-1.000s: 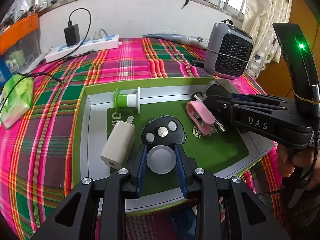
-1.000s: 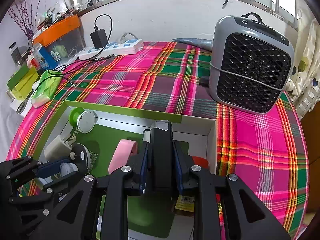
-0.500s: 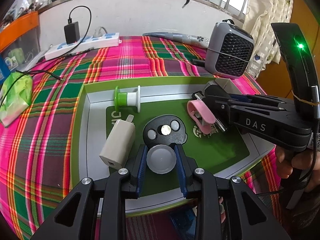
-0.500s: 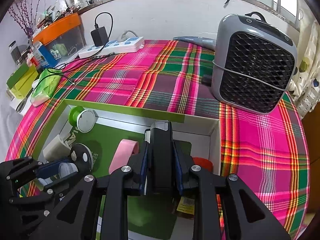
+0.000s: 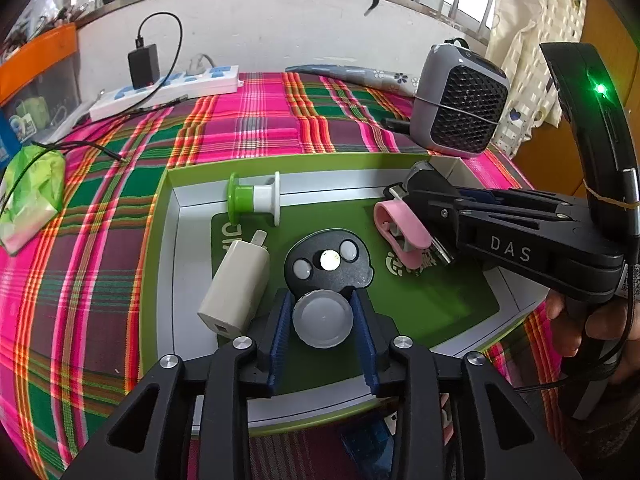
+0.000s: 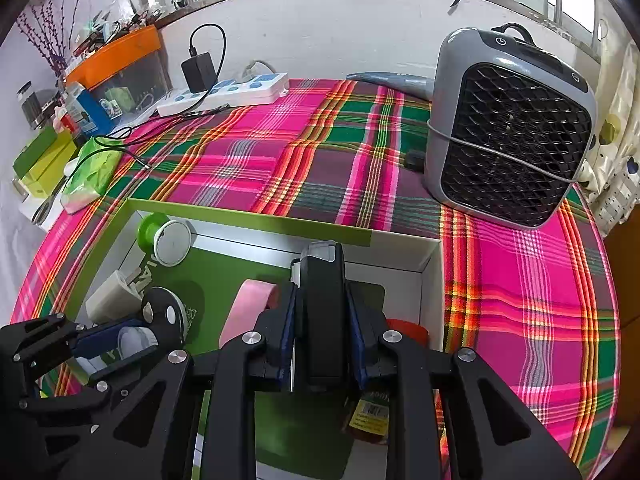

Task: Organize rigid objects
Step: 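Lower the white cap with the left tool while the right tool lowers the black case, then open both, then withdraw the left tool toward the blue USB stick while the right tool reaches the pink clip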

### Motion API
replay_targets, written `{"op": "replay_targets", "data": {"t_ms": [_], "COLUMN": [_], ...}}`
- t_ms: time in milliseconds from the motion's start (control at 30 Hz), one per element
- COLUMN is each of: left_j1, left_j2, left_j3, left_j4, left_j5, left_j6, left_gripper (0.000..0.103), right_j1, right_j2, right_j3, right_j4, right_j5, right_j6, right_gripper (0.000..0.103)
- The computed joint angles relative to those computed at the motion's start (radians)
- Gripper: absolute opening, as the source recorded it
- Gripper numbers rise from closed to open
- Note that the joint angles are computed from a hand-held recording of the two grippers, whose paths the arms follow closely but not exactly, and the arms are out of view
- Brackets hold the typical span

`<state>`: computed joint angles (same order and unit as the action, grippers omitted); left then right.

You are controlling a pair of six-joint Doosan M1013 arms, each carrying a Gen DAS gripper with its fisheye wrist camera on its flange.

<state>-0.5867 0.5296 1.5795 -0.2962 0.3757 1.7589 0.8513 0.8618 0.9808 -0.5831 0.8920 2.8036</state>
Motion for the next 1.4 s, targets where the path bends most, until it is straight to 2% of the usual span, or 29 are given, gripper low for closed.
{"op": "replay_targets", "data": {"t_ms": [333, 500, 867, 1400], "left_j1": [-0.003, -0.004, -0.004, -0.018], "left_j2": [-0.002, -0.002, -0.010, -0.047], "left_j3": [0.002, 0.001, 0.012, 0.050], "left_j4": [0.031, 0.036, 0.007, 0.154], "left_j5": [-0.003, -0.001, -0.018, -0.063], "left_j6": [-0.028, -0.035, -0.004, -0.136], "left_gripper": [0.035, 0.036, 0.039, 0.040], "right_j1": [0.000, 0.001, 0.004, 0.018], "right_j2": [-0.001, -0.006, -0.004, -0.017], "right_j3": [0.003, 0.010, 0.006, 0.019], "right_j4": [-0.001, -0.010, -0.023, -0.070], "right_j5": [-0.008, -0.020, -0.012, -0.019], "right_j6": [0.011, 0.020, 0.028, 0.075], "right_gripper": [0.025, 0.034, 0.035, 0.036]}}
